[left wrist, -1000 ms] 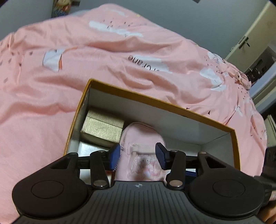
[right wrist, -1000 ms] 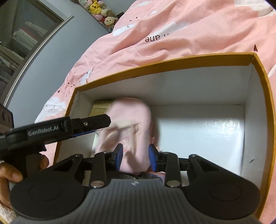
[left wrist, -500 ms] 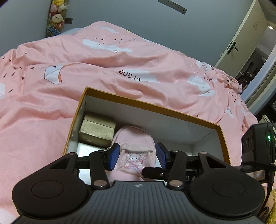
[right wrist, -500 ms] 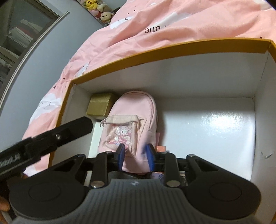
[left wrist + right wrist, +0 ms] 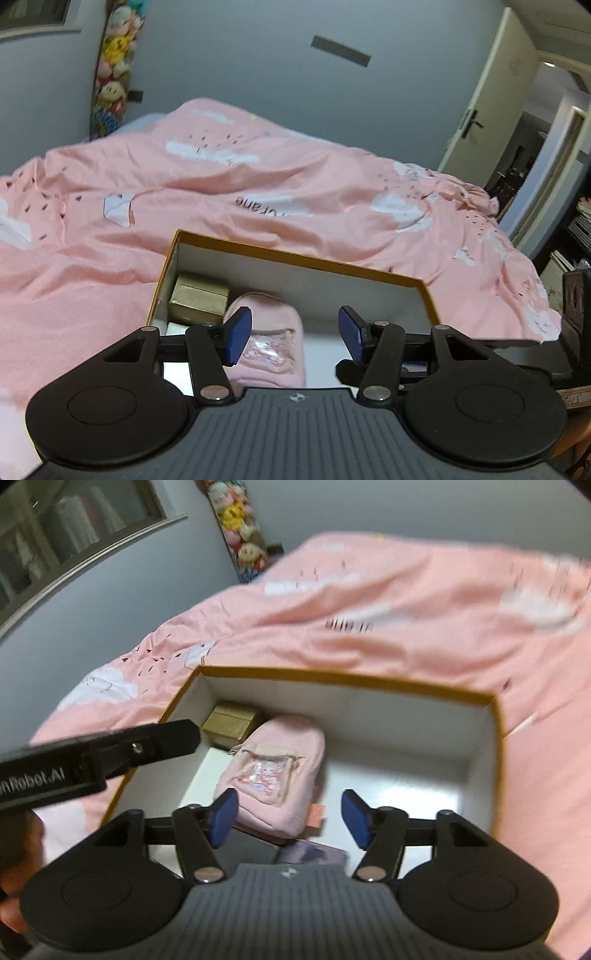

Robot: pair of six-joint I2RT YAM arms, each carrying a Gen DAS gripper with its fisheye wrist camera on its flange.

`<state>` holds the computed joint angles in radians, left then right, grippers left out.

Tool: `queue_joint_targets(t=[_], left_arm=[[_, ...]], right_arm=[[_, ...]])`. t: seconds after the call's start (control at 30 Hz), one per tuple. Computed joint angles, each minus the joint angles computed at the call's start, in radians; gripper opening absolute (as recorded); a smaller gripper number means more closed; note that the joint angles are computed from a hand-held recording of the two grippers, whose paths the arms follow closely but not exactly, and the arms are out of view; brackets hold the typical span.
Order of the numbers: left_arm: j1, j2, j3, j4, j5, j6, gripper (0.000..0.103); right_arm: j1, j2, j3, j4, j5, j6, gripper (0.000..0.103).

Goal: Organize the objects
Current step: 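Lower the pouch and wallet into the box and open both tools, then withdraw both tools toward the plush toys beside the box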

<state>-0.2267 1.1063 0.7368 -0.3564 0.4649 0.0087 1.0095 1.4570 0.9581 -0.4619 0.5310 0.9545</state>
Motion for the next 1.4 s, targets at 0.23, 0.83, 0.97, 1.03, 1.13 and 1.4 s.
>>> queue_joint_targets(t=[0.23, 0.83, 0.97, 1.03, 1.13, 1.4], left_arm=[[0.047, -0.207, -0.058, -0.162, 0.083, 0.116, 0.062], [0.326, -0.122, -0.09, -0.651, 0.314, 0.605, 0.061], [0.303, -0.081, -0.113, -0.665, 0.289, 0.61, 0.061], [0.258, -0.074, -0.128, -0.638, 0.279, 0.584, 0.061], [0.145, -0.112, -0.149, -0.593, 0.219, 0.564, 0.054], [-0.078, -0.26, -0.25, -0.508, 0.069, 0.512, 0.051]], right_arm=[[0.245, -0.029, 0.058, -0.296, 0.237, 0.273, 0.068], [0.66, 0.167, 0.101, -0.673, 0.191, 1.048, 0.069], [0.677, 0.165, 0.052, -0.609, 0.142, 1.106, 0.067], [0.667, 0.152, 0.029, -0.587, 0.132, 1.12, 0.067], [0.653, 0.134, 0.006, -0.566, 0.137, 1.125, 0.067], [0.594, 0.133, -0.011, -0.46, 0.127, 1.001, 0.061]])
